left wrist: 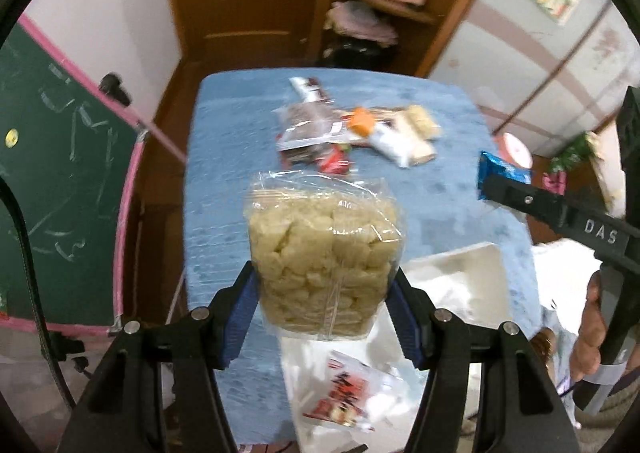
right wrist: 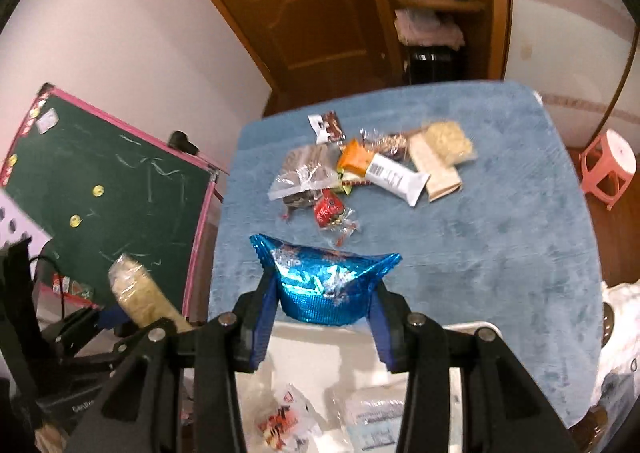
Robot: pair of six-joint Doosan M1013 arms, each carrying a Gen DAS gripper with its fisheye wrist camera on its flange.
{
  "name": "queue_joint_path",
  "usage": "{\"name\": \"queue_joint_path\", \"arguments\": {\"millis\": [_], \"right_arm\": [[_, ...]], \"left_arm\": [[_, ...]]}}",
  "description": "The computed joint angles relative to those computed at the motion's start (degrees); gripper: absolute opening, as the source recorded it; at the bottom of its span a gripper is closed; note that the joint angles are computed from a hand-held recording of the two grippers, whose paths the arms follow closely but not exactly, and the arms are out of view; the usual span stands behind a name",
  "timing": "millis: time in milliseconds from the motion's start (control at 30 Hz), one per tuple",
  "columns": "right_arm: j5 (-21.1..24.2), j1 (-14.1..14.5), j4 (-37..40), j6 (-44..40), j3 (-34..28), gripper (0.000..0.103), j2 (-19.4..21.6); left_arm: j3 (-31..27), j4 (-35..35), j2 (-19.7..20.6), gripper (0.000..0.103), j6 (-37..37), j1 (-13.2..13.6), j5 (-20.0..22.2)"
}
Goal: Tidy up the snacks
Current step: 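Lower puffs bag and blue candy into the tray and release both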
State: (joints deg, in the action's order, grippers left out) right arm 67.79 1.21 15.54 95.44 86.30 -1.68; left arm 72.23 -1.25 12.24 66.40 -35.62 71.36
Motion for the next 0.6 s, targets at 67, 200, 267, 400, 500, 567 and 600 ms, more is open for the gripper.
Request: {"name": "queue_joint_path", "arguments": {"millis": [67, 200, 267, 400, 500, 567, 600], "right_arm": [[-0.2, 0.3, -0.8, -0.7, 0.7, 0.043, -1.7], [-0.5, 0.7, -2.1, -3.0, 2.6, 0.043, -4.2], [-0.1, 0.7, -2.5, -4.4, 3.7, 0.043, -5.2], [1.9, 0.6, -2.4, -5.1, 5.9, 0.044, -6.4], [4.1, 0.6, -2.4, -4.2, 7.2, 0.044, -6.5], [5.5, 0.7, -2.5, -3.4, 8.1, 0.045, -6.4], [6.3, 0.8, -2.6, -3.1, 8.5, 0.045, -6.2]], "left_arm": [[0.2, -0.8, -0.6, 0.060, 1.5, -0.9, -0.4], [0.7, -2.8, -0.9, 0.060, 4.7, -2.5, 0.5], [0.9, -3.5, -0.7, 0.060, 5.6, -3.0, 1.3], [1.3, -3.8, 0.4, 0.060, 6.7, -3.9, 3.9], [1.9, -4.7, 0.8, 0.060, 6.9, -4.2, 5.3], [2.2, -5.5, 1.1, 0.060, 7.2, -4.3, 6.1], [2.3, -5.7, 1.2, 0.060, 7.4, -4.5, 6.7]]}}
